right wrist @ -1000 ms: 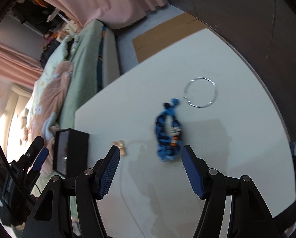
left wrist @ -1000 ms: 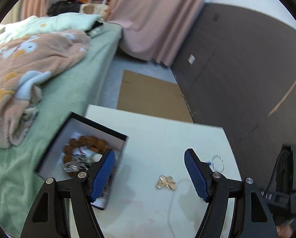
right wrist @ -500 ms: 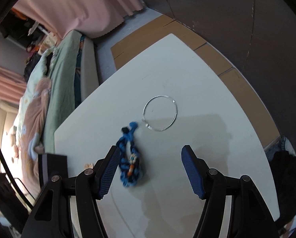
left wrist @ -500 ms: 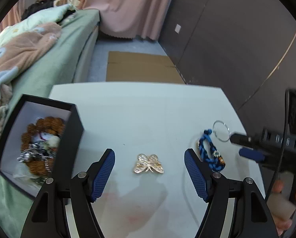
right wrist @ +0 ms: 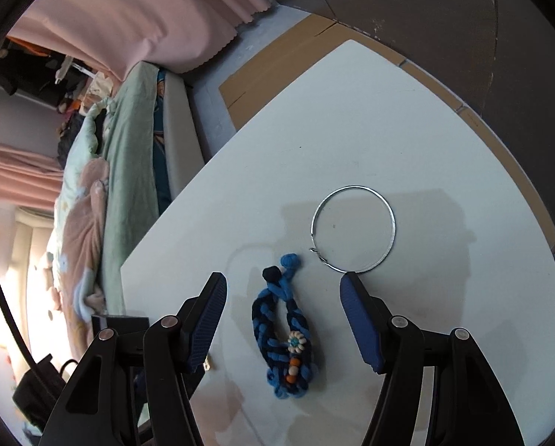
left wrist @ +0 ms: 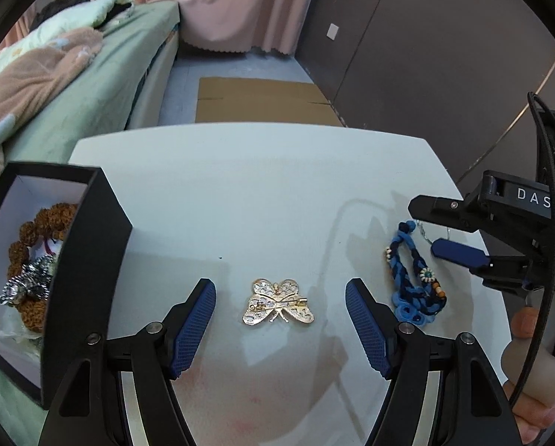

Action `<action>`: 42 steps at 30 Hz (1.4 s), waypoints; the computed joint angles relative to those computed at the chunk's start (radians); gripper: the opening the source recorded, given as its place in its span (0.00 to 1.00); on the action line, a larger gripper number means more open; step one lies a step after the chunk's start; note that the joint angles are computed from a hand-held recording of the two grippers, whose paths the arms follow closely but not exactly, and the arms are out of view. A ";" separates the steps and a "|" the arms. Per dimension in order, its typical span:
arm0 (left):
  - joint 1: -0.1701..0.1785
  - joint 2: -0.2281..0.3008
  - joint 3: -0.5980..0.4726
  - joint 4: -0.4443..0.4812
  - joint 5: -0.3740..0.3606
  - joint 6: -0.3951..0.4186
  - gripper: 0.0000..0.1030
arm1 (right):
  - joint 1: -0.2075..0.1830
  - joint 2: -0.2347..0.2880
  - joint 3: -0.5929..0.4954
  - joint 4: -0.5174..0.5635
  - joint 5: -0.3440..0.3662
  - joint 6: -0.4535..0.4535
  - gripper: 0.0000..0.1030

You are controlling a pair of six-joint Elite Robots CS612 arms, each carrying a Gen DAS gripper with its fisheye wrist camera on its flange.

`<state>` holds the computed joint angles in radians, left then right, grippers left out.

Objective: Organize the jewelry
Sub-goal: 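Grasp the gold butterfly brooch with the left tool while the right tool grasps the silver hoop, then carry the brooch into the box with the left tool while the right tool drops the hoop in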

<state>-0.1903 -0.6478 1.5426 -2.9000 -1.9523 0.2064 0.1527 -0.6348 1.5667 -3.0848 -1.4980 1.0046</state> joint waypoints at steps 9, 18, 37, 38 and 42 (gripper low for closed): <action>-0.002 0.001 0.003 -0.002 0.011 0.013 0.71 | 0.012 0.007 -0.034 0.071 -0.090 -0.024 0.07; -0.010 -0.007 0.020 -0.021 0.042 0.035 0.45 | 0.010 -0.021 0.021 -0.066 -0.073 -0.025 0.07; 0.029 0.001 -0.026 -0.001 -0.082 -0.038 0.33 | -0.023 -0.055 0.101 -0.070 -0.125 0.132 0.51; 0.033 0.002 -0.032 0.000 -0.091 -0.047 0.33 | -0.024 -0.050 0.094 -0.070 -0.118 0.123 0.51; 0.050 0.001 -0.045 -0.026 -0.109 -0.086 0.33 | -0.021 -0.041 0.061 -0.013 -0.114 0.069 0.51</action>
<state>-0.1404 -0.6467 1.4978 -2.9259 -2.0610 0.1201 0.1322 -0.6755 1.6272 -3.0979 -1.6122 1.0737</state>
